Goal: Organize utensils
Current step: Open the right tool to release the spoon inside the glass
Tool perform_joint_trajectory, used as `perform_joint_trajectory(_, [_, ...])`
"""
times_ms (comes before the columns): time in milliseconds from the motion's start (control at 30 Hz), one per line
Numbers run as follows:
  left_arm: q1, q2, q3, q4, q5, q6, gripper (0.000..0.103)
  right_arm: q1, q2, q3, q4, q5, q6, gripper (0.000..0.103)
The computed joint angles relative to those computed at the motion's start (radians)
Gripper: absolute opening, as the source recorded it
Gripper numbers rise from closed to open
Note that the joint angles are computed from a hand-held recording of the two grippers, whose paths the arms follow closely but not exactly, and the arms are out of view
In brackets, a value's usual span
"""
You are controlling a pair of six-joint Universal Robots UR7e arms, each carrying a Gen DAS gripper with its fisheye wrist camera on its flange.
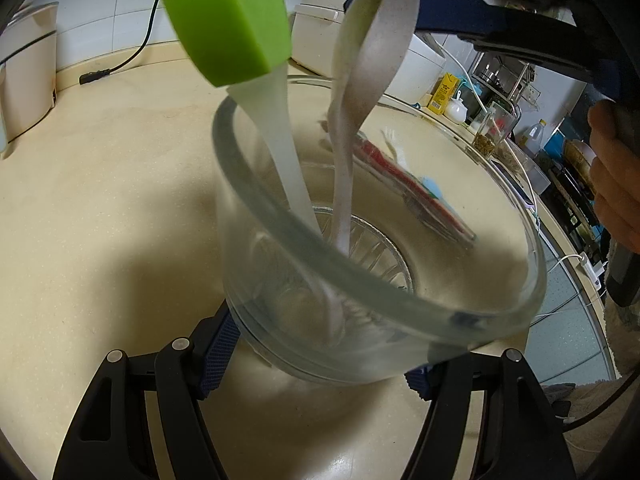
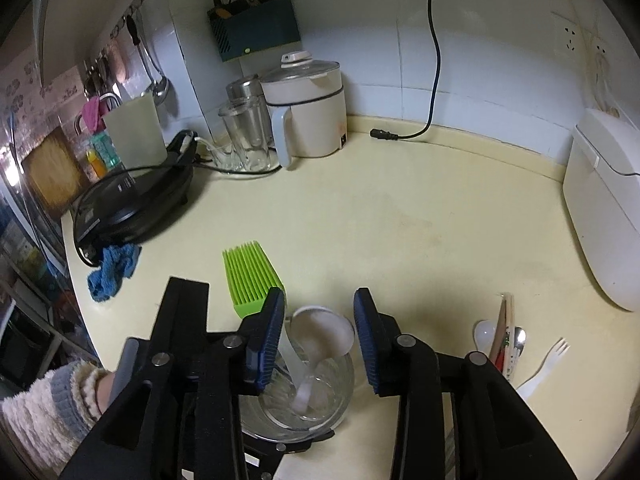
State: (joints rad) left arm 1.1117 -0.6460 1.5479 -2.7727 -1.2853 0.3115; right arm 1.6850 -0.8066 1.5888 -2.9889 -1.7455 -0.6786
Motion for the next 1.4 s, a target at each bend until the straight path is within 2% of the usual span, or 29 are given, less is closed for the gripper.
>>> perform_joint_trajectory(400, [0.000, 0.000, 0.000, 0.000, 0.001, 0.001, 0.074, -0.025, -0.089, 0.089, -0.093, 0.088, 0.053, 0.038])
perform_joint_trajectory(467, [0.000, 0.000, 0.000, 0.000, 0.000, 0.000, 0.074, -0.024, -0.095, 0.104, -0.114, 0.049, 0.051, 0.038])
perform_joint_trajectory(533, [0.000, 0.000, 0.000, -0.001, 0.000, 0.000, 0.073, -0.015, -0.085, 0.101, -0.128, -0.026, 0.051, 0.038])
perform_joint_trajectory(633, [0.000, 0.000, 0.000, -0.001, 0.001, 0.001, 0.074, -0.010, -0.061, 0.079, -0.106, -0.098, 0.058, 0.038])
perform_joint_trajectory(933, [0.001, 0.000, -0.001, 0.000, 0.000, 0.002, 0.073, 0.012, 0.019, 0.004, -0.054, -0.124, 0.018, 0.038])
perform_joint_trajectory(1133, [0.002, 0.000, 0.001, -0.004, -0.006, -0.005, 0.074, 0.016, 0.038, -0.025, -0.010, -0.091, -0.006, 0.038])
perform_joint_trajectory(1267, [-0.001, 0.002, 0.006, -0.010, -0.001, -0.005, 0.074, 0.008, 0.019, -0.007, -0.019, -0.077, 0.016, 0.038])
perform_joint_trajectory(1400, [-0.002, 0.004, 0.006, -0.012, 0.000, -0.006, 0.074, -0.013, -0.034, 0.042, -0.034, -0.019, 0.052, 0.038])
